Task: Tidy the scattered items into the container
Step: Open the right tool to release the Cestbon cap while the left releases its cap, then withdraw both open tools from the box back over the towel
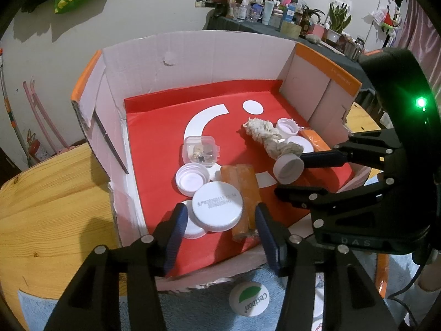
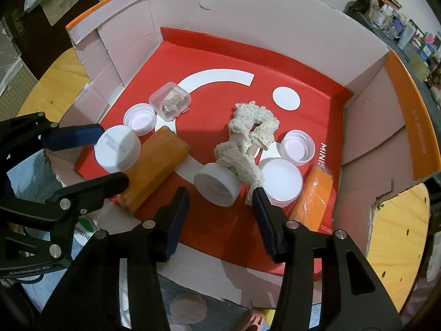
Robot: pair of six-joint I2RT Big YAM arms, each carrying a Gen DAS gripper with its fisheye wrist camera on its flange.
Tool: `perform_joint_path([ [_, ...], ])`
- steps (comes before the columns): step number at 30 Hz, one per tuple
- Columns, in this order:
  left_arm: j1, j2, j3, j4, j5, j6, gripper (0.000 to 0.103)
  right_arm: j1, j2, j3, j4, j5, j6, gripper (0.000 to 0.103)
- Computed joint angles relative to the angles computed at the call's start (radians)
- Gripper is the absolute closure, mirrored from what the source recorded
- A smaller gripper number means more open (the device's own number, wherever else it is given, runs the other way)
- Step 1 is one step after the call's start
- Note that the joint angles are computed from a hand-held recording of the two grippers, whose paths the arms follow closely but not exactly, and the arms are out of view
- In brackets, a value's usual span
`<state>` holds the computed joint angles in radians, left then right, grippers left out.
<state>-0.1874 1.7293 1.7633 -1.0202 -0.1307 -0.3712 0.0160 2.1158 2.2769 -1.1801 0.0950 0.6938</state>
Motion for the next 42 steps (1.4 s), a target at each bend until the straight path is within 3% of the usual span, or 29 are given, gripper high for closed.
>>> perform_joint_path([
  [3,-0.001,-0.001,0.0,0.002,-0.003,-0.002,0.046,0.0,-0.006,-0.01,0.001,0.007,0.0,0.049],
  [18,-0.01,-0.026,-0.008,0.019,-0.023,0.001,0.04,-0.005,-0.084,-0.129,0.07,0.039,0.025,0.043],
  [20,-0.014,-0.032,-0.008,0.022,-0.033,0.0,0.039,-0.015,-0.048,-0.042,0.013,0.042,0.024,0.043],
  [21,-0.017,-0.036,-0.01,0.024,-0.038,0.001,0.038,-0.021,-0.027,0.001,0.02,0.043,0.013,0.043],
  [22,-0.02,-0.043,-0.013,0.026,-0.046,0.002,0.037,-0.012,-0.039,-0.007,-0.004,0.051,0.031,0.043],
  [25,-0.029,-0.057,-0.019,0.035,-0.058,0.004,0.035,-0.002,-0.114,-0.128,0.06,0.068,0.038,0.043],
  [27,-0.038,-0.068,-0.02,0.039,-0.072,0.007,0.034,0.021,-0.091,-0.085,0.047,0.093,0.06,0.043],
  [32,-0.057,-0.1,-0.034,0.051,-0.104,0.006,0.028,0.031,-0.131,-0.133,0.076,0.147,0.067,0.034],
  [42,-0.111,-0.168,-0.073,0.079,-0.206,0.003,0.012,0.075,-0.194,-0.178,0.094,0.242,0.098,0.033],
])
